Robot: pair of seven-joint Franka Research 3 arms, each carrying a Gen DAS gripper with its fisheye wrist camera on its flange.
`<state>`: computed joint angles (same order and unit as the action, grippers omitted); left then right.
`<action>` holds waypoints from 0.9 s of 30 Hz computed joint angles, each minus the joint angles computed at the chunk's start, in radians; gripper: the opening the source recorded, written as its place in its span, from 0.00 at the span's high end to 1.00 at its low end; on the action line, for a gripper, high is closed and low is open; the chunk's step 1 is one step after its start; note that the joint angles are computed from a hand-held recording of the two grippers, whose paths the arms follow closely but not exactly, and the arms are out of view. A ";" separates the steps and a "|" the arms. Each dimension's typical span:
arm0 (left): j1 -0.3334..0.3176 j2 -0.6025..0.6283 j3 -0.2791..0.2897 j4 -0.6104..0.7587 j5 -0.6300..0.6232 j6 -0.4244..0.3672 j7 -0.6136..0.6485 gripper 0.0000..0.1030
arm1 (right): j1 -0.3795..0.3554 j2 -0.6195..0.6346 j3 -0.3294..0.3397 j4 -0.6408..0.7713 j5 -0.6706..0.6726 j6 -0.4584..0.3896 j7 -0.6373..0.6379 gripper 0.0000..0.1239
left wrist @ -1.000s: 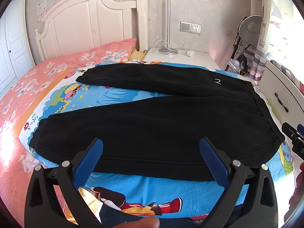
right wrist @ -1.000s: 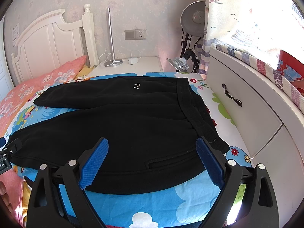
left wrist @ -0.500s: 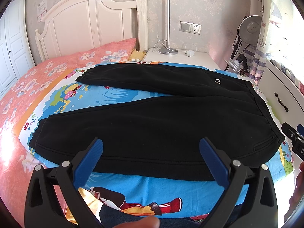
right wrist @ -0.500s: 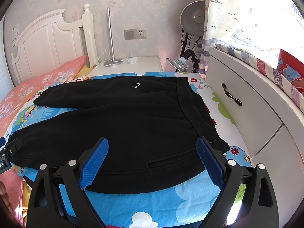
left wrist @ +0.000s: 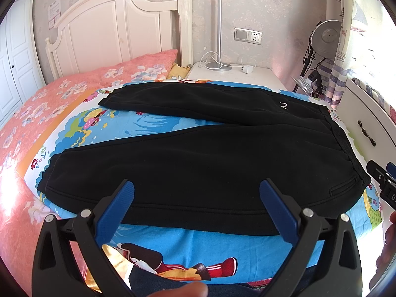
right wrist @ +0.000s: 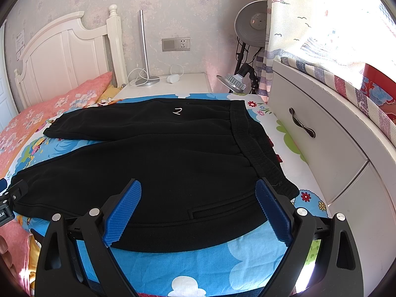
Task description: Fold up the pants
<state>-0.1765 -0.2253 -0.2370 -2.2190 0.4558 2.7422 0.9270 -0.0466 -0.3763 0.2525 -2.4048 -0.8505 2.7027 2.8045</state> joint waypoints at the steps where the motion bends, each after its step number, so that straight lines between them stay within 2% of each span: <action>1: -0.001 0.000 0.001 0.000 -0.004 0.000 0.003 0.01 | 0.001 0.000 0.000 0.000 0.001 0.000 0.000 0.27; 12: -0.001 0.001 0.000 -0.002 -0.004 0.001 0.003 0.01 | -0.001 0.001 -0.005 -0.010 -0.002 0.014 0.003 0.27; 15: -0.011 0.006 0.012 -0.007 -0.033 0.007 0.024 0.01 | 0.019 0.021 -0.070 -0.028 0.084 0.126 -0.073 0.23; 17: -0.031 0.012 0.034 -0.016 -0.101 0.026 0.072 0.01 | 0.044 0.048 -0.132 -0.026 0.193 0.202 -0.181 0.21; 19: -0.061 0.020 0.064 -0.028 -0.201 0.054 0.149 0.01 | 0.078 0.116 -0.196 0.046 0.311 0.180 -0.344 0.21; 20: -0.072 0.024 0.074 -0.033 -0.244 0.066 0.186 0.01 | 0.108 0.169 -0.246 0.106 0.399 0.164 -0.479 0.21; 22: -0.094 0.035 0.093 -0.038 -0.332 0.087 0.261 0.01 | 0.134 0.270 -0.305 0.229 0.576 0.123 -0.696 0.21; 23: -0.103 0.041 0.099 -0.036 -0.372 0.091 0.295 0.01 | 0.131 0.310 -0.311 0.283 0.661 0.086 -0.788 0.21; 24: -0.114 0.048 0.106 -0.034 -0.419 0.094 0.334 0.01 | 0.131 0.385 -0.338 0.370 0.816 0.072 -0.950 0.21; 26: -0.127 0.066 0.117 -0.024 -0.509 0.091 0.407 0.01 | 0.085 0.512 -0.334 0.541 0.995 -0.032 -1.139 0.21; 27: -0.126 0.075 0.117 -0.017 -0.539 0.085 0.430 0.02 | 0.064 0.589 -0.341 0.629 0.998 -0.055 -1.168 0.21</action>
<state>-0.3022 -0.1506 -0.1202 -2.2359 -0.0828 2.8269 1.3572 0.0172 0.2128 -0.0888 -1.7763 0.1474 2.6474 1.6368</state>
